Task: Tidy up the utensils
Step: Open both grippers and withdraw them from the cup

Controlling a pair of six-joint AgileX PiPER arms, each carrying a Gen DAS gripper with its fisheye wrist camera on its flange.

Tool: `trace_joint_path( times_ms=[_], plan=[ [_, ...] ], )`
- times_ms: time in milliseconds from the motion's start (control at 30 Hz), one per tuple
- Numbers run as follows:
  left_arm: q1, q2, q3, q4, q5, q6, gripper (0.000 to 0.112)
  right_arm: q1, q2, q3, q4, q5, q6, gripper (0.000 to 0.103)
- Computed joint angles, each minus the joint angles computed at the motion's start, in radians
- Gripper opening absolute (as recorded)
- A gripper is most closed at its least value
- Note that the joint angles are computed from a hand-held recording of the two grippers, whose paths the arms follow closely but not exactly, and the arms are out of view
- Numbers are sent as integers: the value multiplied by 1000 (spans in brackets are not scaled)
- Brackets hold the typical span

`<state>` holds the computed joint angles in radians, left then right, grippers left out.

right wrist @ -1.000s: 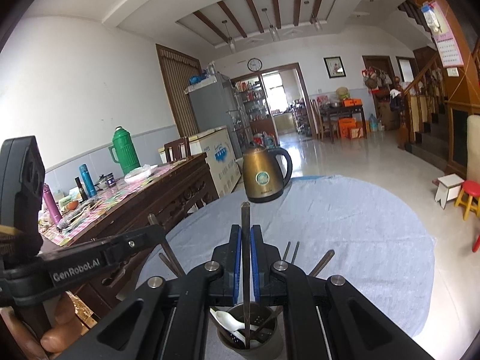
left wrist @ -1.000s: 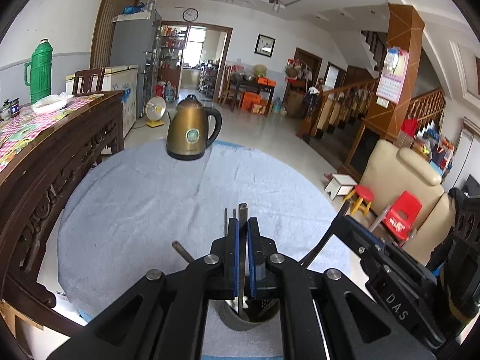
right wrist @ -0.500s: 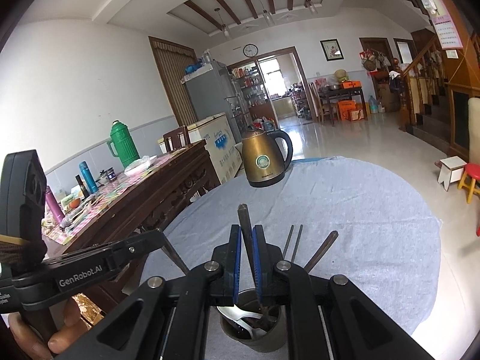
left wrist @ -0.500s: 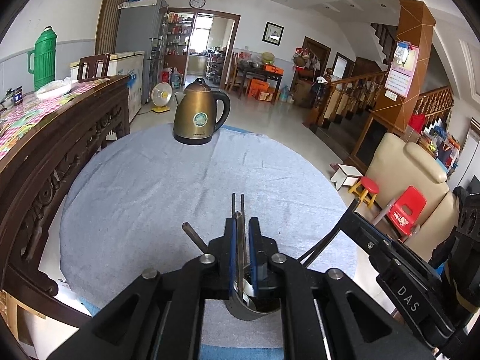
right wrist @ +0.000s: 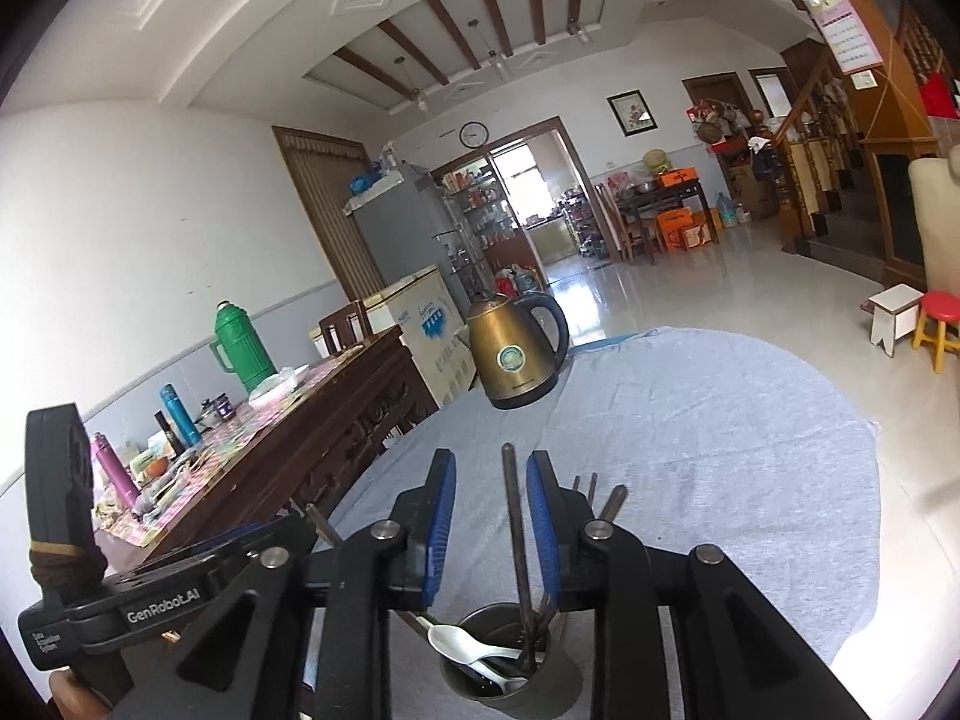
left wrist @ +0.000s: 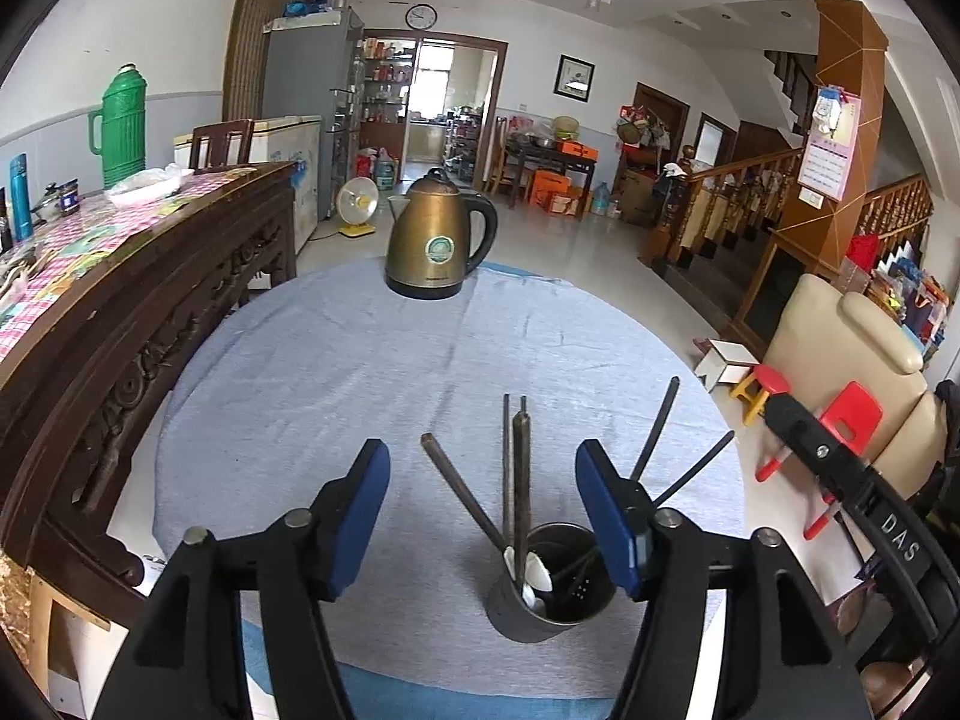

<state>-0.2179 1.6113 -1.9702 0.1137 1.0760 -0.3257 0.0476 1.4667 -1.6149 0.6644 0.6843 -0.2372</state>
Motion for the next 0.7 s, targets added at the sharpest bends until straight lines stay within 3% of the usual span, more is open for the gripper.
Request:
trace_joint_path(
  times_ms=[133,200,333,400,567,700],
  plan=[
    [-28,-12,20,68,-4,-31,70,-7,10,-11,-1,10,21,37],
    [-42,-21,39,113,-14,-45,72,-5,7,-7,-10,2,34,51],
    [-81,-62,123,221,-48,-76,78,-9,-16,15,-4,-24,27,55],
    [-94,-91,186,278,-76,-87,81,-13,-36,44,-1,-60,21,65],
    [-94,-124,291,377,-91,-135,83,-49,-48,68,-32,-82,60,68],
    [-48,-146,376,390,-111,-146,84,-67,-60,116,-187,-143,187,76]
  ],
)
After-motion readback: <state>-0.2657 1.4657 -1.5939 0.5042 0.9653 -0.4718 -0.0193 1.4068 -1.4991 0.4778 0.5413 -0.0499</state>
